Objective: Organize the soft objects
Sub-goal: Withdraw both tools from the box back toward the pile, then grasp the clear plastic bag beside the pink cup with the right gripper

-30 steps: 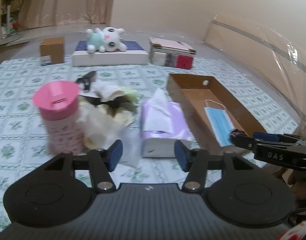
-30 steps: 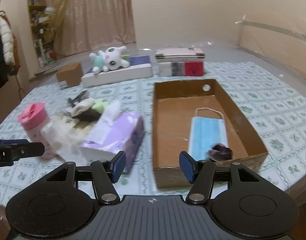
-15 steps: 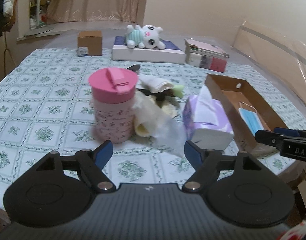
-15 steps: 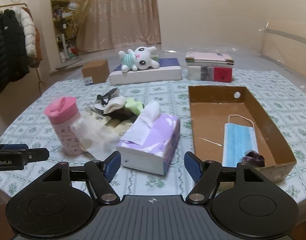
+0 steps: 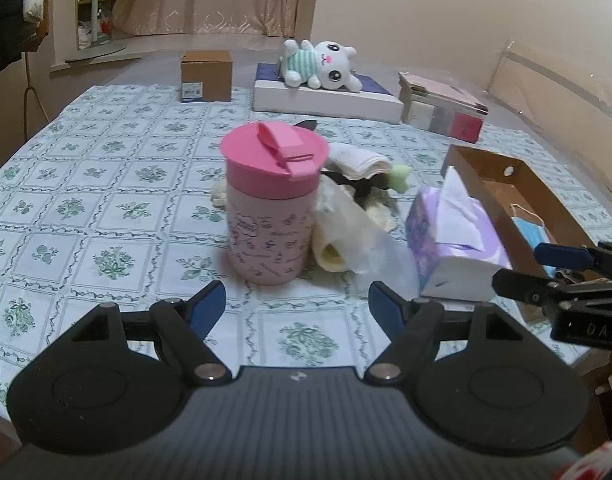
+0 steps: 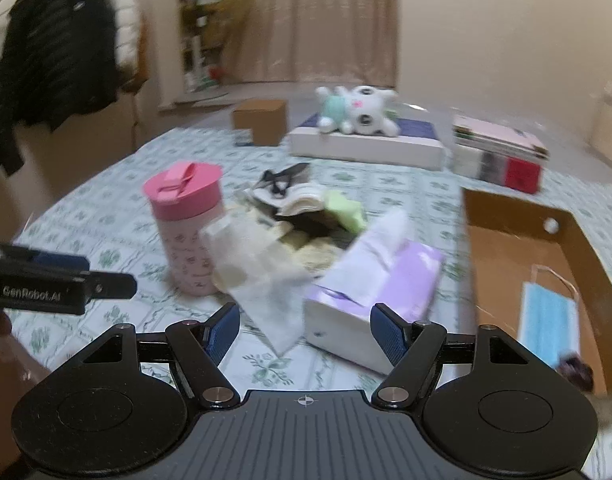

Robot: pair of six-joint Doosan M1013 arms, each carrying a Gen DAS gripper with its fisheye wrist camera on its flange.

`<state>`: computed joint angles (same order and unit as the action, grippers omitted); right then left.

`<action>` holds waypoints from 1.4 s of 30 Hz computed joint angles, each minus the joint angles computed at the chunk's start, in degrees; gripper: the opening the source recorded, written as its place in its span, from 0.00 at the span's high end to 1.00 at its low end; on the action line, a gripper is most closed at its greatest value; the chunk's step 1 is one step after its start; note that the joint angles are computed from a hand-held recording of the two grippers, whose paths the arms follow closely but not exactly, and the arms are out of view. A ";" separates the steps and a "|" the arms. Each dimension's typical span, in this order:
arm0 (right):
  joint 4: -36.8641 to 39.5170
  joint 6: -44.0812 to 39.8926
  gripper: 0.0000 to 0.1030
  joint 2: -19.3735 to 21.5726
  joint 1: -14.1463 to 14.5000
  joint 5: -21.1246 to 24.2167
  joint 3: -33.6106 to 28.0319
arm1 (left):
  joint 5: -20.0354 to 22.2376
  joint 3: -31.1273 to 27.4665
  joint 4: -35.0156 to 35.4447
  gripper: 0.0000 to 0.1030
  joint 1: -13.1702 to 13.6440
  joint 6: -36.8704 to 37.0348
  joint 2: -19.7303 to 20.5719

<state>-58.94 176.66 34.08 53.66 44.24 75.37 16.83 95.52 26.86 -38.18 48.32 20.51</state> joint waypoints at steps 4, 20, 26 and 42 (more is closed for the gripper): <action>2.47 -8.84 0.30 1.82 -1.16 -2.94 -2.28 | 0.24 -0.55 -0.47 0.26 0.80 0.66 0.82; 20.31 -49.97 0.30 11.07 -4.99 -1.51 -14.98 | -0.49 -2.99 -7.66 0.26 3.31 8.60 4.61; 24.95 -58.36 0.52 13.62 -5.82 1.95 -18.90 | 0.02 -3.67 -11.21 0.26 3.61 11.54 5.68; 7.35 -19.73 0.97 5.20 -4.79 -5.39 -7.31 | -2.32 -3.96 -13.29 0.26 1.31 16.12 5.89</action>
<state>-51.58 156.93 39.28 48.88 38.85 68.07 14.51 91.56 13.57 -36.87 64.44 26.40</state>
